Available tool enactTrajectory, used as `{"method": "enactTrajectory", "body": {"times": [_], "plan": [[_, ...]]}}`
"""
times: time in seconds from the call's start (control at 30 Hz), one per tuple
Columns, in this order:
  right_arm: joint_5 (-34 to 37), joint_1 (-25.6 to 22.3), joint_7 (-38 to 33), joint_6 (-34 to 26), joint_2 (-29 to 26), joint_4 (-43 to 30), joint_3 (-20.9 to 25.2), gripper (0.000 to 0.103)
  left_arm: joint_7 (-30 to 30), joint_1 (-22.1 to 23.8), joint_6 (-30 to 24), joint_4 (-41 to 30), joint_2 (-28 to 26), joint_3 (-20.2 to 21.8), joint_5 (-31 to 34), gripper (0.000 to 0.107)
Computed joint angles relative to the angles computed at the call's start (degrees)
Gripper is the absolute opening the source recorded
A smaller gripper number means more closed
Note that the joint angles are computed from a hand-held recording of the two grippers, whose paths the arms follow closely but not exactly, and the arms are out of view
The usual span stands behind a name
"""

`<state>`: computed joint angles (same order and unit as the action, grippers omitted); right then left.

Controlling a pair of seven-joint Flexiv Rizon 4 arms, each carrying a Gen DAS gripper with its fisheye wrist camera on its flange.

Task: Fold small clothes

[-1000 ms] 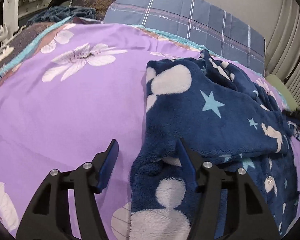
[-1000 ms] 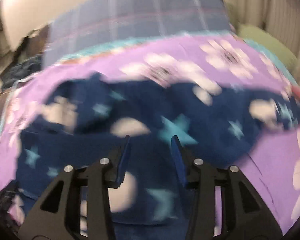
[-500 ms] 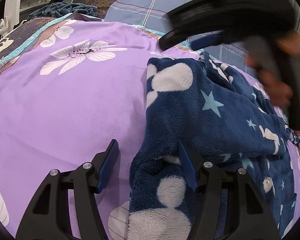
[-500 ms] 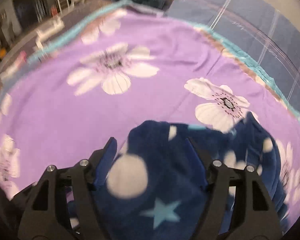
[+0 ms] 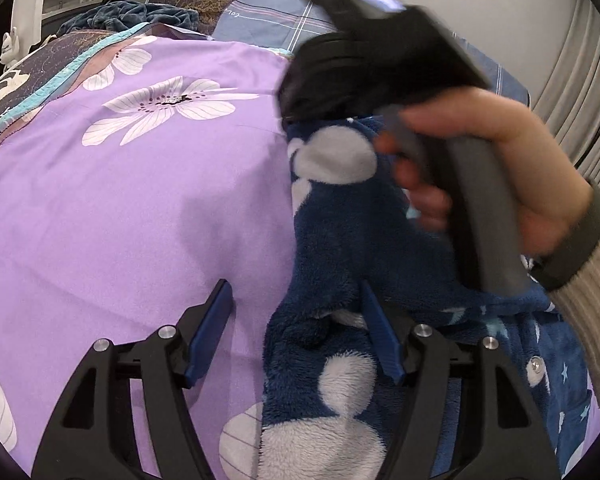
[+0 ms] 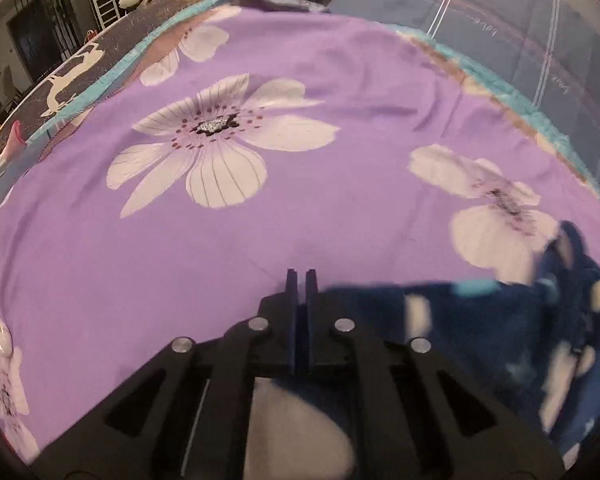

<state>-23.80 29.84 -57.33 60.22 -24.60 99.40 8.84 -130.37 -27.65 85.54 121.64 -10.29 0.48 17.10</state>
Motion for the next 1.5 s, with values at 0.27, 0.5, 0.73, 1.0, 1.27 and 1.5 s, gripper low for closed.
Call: {"method": "enactTrajectory", "body": {"times": [0.27, 0.5, 0.73, 1.0, 1.27, 1.5], "plan": [[-20.7, -7.1, 22.3, 21.4, 26.4, 31.4, -4.7, 0.064, 1.2, 0.5, 0.5, 0.4, -0.1, -0.5, -1.4, 0.068], [2.6, -6.0, 13.1, 8.2, 31.8, 41.1, -3.0, 0.092, -3.1, -2.0, -3.4, -2.3, -0.1, 1.8, 4.1, 0.075], [-7.4, -15.7, 21.4, 17.0, 34.7, 44.5, 3.3, 0.047, -15.6, -6.3, -12.1, -10.2, 5.4, 1.7, 24.9, 0.072], [-10.1, -35.2, 30.0, 15.3, 53.7, 51.3, 5.0, 0.064, -3.8, -3.6, -12.0, -18.9, -2.9, -7.2, 17.3, 0.072], [-9.5, -55.4, 39.0, 8.7, 55.4, 53.1, -1.3, 0.064, 4.2, -7.3, -16.5, -23.8, -13.1, -5.6, 10.3, 0.093], [-23.5, -69.3, 52.0, 18.9, 43.6, 50.8, -1.9, 0.085, 4.6, -11.5, -15.8, -24.1, -13.8, -0.8, 8.6, 0.096]]}}
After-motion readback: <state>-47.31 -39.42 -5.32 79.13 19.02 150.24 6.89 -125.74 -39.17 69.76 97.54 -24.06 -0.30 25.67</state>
